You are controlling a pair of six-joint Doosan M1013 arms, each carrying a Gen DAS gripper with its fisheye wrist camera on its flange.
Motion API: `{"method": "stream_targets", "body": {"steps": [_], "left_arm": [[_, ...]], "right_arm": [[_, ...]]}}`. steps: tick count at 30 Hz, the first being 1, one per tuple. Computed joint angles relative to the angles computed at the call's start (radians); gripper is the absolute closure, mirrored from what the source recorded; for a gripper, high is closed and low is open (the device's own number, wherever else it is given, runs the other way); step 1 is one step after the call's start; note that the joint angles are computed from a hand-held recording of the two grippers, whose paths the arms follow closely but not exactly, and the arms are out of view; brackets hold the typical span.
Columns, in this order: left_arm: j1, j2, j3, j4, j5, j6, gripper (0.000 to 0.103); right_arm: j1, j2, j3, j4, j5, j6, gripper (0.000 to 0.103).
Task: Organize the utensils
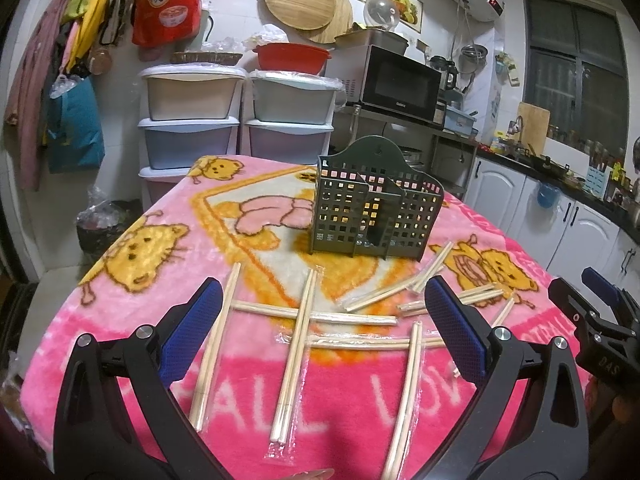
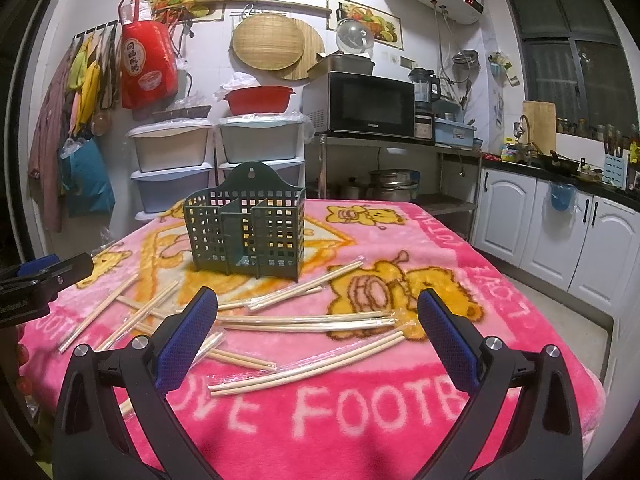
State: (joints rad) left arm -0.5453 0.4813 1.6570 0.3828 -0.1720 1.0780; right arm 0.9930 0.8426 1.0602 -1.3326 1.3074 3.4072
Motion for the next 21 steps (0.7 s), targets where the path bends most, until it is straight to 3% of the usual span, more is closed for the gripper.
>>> {"method": "stream_targets", "body": {"steps": [16, 18, 21], "left_arm": [[-0.004, -0.002, 0.002, 0.036, 0.004, -0.031, 0.01], [-0.007, -0.002, 0.001, 0.084, 0.007, -0.074, 0.01], [-0.004, -0.001, -0.003, 0.302, 0.007, -0.277, 0.01]], "right_arm": [[0.002, -0.006, 0.004, 0.002, 0.005, 0.005, 0.006], [0.002, -0.007, 0.006, 0.002, 0.004, 0.006, 0.006], [0.001, -0.007, 0.006, 0.006, 0.003, 0.006, 0.006]]}}
